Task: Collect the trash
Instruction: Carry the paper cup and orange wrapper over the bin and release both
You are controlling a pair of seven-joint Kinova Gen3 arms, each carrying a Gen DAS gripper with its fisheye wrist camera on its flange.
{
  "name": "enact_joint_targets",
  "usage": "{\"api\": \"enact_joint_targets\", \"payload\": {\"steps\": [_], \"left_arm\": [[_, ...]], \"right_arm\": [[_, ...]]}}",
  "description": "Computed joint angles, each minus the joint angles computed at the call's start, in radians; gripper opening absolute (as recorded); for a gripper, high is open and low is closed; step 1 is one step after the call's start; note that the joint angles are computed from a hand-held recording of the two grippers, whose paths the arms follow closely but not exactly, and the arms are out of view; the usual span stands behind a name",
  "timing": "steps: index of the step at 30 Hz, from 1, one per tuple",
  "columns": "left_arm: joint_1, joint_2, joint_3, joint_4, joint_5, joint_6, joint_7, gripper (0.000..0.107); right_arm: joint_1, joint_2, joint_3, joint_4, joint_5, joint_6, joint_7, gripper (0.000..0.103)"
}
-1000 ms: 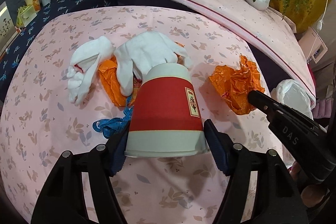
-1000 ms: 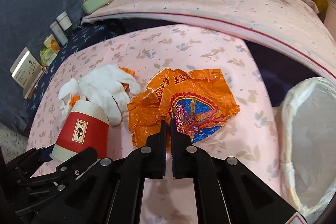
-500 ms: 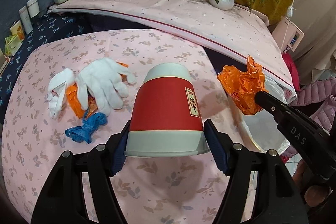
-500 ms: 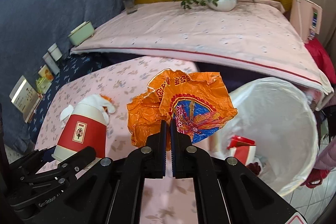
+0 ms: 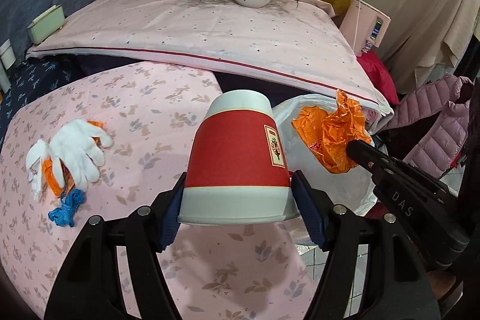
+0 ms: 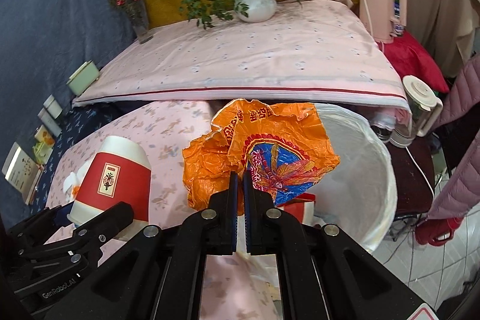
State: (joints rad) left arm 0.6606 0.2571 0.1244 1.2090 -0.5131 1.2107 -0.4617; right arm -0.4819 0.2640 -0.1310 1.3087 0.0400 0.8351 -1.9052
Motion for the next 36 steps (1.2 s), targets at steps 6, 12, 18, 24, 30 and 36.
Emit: {"api": "enact_joint_targets", "payload": {"steps": [6,12,18,24,30,36], "left_arm": [[0.007,0.051,-0.001,-0.061,0.016,-0.031,-0.065,0.065],[0.024,0.098,-0.019,-0.114,0.037,-0.06,-0.135,0.067],[0.044,0.134,-0.05,-0.156,0.045,-0.057,-0.155,0.075],[0.062,0.141,-0.072,-0.159,0.026,-0.034,-0.135,0.081],[0.065,0.13,-0.081,-0.136,0.009,0.004,-0.089,0.082],[0.053,0.102,-0.077,-0.081,-0.004,0.034,-0.023,0.082]], "right_arm": [[0.038,-0.014,0.012,0.034,-0.014,-0.012,-0.001,0.004],[0.068,-0.006,0.017,0.044,-0.029,-0.014,0.008,0.004],[0.085,0.007,0.023,0.044,-0.037,-0.019,0.011,0.004],[0.093,0.015,0.024,0.032,-0.038,-0.021,0.016,0.005],[0.073,0.02,0.026,0.025,-0.015,-0.022,0.004,0.013],[0.046,0.024,0.021,0.017,0.005,-0.023,-0.004,0.027]]}}
